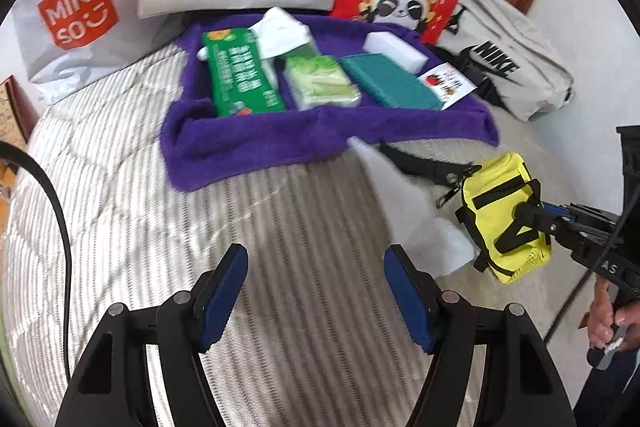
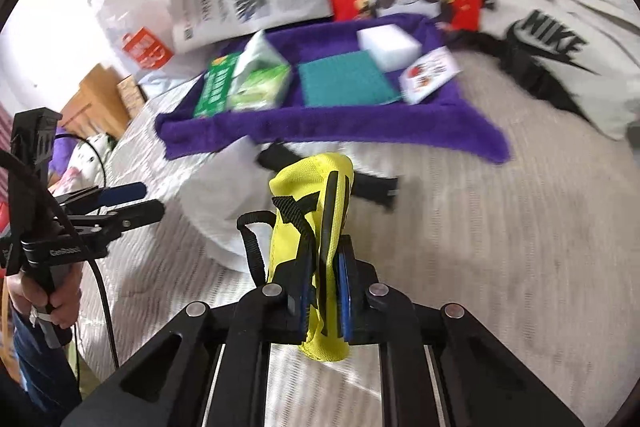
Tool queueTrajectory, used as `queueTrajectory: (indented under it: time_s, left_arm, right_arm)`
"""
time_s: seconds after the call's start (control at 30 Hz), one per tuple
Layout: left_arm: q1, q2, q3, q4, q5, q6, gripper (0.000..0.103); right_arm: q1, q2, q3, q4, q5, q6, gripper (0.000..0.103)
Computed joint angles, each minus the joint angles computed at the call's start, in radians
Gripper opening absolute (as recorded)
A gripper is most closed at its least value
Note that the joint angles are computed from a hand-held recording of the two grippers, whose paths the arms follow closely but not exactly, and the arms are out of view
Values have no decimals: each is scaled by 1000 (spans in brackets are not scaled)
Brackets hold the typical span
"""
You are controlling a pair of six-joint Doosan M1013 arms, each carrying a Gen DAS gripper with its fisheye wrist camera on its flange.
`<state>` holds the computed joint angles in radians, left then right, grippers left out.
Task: Organize soft objects
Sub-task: 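Grasp the white tissue sheet with the left gripper while the right holds the yellow bag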
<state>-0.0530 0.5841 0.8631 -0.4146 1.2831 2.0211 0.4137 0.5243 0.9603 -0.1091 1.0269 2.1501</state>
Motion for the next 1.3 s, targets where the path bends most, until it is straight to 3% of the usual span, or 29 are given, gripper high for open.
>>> queueTrajectory:
  time_s: [0.13,0.27,0.33,0.47,0.5,0.57,0.63,0.73,0.8,0.9,1.03,1.1,1.2,1.27,1.3]
  left_arm:
    - [-17,12,-27,-31,26,7,69]
    - [-38,38,-62,-60,65,16,69]
    - [-58,59,-87,-26,86,0,69]
    - [-91,57,-66,65,40,2,65]
    - [-95,52,-56,74,26,11,62]
    - [-103,44,-39,100,6,26,38]
    - [-110,29,-8,133,-35,35,26]
    - [-102,30,-9,103,-23,59,9]
    - [-95,28,-8,87,-14,67,9]
    - [-92,6,23,123,-57,79,8]
    - [-74,-8,38,169,-85,64,8]
    - [-67,-13,49,212,-109,55,8]
    - [-47,-2,38,198,-94,43,8]
    - [-38,3,33,166,-82,42,8]
    - [-37,1,36,163,-86,45,8]
  right_arm:
    - [-7,-20,32,-73,37,68,12]
    - [-24,-41,83,-45,17,95,12]
    - [-28,-44,96,-31,1,95,14]
    - [-41,-42,111,20,-26,87,19]
    - [-42,-40,112,25,-28,87,21]
    - [-45,-35,111,38,-27,82,25]
    - [-47,-29,106,49,-24,74,30]
    - [-50,-21,97,59,-23,65,35]
    - [-45,-10,80,38,-10,57,38]
    - [-30,8,54,-19,10,45,41]
    - [-21,12,49,-54,16,27,29]
    - [-20,8,55,-57,12,16,29]
    - [-17,7,61,-79,10,23,37]
    - [-31,-10,89,-32,-31,43,40]
    - [-39,-18,101,1,-46,49,48]
